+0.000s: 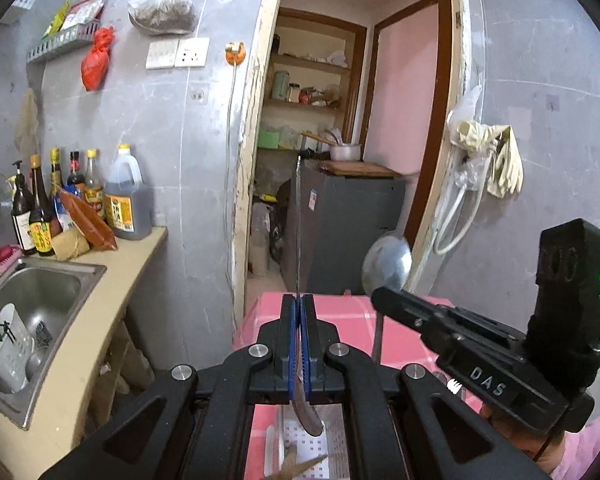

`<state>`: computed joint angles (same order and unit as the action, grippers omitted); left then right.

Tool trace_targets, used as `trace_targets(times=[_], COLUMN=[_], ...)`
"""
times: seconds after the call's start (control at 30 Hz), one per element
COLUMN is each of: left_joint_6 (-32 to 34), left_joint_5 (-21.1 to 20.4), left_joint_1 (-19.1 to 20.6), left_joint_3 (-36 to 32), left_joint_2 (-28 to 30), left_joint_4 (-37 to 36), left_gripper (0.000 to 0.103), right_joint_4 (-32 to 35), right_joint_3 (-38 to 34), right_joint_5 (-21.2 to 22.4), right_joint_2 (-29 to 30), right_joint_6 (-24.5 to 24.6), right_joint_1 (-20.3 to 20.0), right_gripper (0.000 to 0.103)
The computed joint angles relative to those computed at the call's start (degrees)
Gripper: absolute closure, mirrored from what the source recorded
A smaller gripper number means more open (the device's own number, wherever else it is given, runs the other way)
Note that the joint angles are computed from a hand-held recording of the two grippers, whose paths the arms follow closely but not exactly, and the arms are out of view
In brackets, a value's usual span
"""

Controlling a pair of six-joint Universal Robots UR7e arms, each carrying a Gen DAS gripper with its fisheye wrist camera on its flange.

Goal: Organize utensils
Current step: 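Drop the spoon into the white caddy with left tool while right tool drops its utensil in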

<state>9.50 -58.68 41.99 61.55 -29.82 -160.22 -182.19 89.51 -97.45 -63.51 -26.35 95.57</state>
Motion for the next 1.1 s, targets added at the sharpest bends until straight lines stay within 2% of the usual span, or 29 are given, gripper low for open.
trace_targets(times=[0.13,0.47,0.6,0.77,0.87,0.9,0.97,1.0,1.03,1.07,1.1], left_joint_6=[-1.3,-7.7,-10.1,-11.3,-11.2,-11.3,-11.2,-11.1,-10.9,-10.5,-10.1], left_joint_5=[-0.7,-2.0,-2.9,-3.3,-3.0,-2.8,-2.4,-2.1,-1.5,-0.6,0.1], left_joint_1=[0.3,1.3,1.7,1.7,1.4,1.3,1.0,0.8,0.5,0.1,-0.3], left_joint_3=[0.5,-1.1,-0.5,0.7,1.3,1.6,2.5,3.0,3.4,4.1,4.9], left_joint_2=[-0.5,-1.2,-1.9,-2.8,-3.1,-3.3,-3.7,-3.8,-3.9,-4.0,-4.1], left_joint_4=[2.4,12.3,13.4,13.8,13.1,12.7,11.1,10.2,9.3,8.1,6.6], left_gripper=[0.100,0.100,0.100,0.098,0.090,0.084,0.076,0.070,0.061,0.056,0.048], right_joint_4=[3.5,6.9,7.8,7.4,6.1,5.3,3.7,3.3,2.4,1.3,-0.3], right_joint_3=[0.9,2.8,3.5,4.9,5.7,6.1,6.7,6.8,7.0,7.5,8.3], right_joint_5=[-0.3,-0.6,-1.1,-1.2,-1.9,-2.5,-3.6,-4.1,-5.0,-5.9,-7.0], right_joint_2=[-1.0,-2.3,-3.0,-4.0,-4.7,-4.9,-5.5,-5.7,-6.0,-6.3,-6.8], right_joint_6=[1.0,3.0,3.7,4.5,5.4,5.7,6.3,6.4,6.7,6.7,6.6], right_joint_1=[-0.7,-1.8,-1.8,-1.9,-1.8,-1.7,-1.4,-1.3,-1.1,-0.8,-0.6], right_gripper=[0.101,0.100,0.100,0.093,0.087,0.085,0.074,0.070,0.060,0.052,0.048])
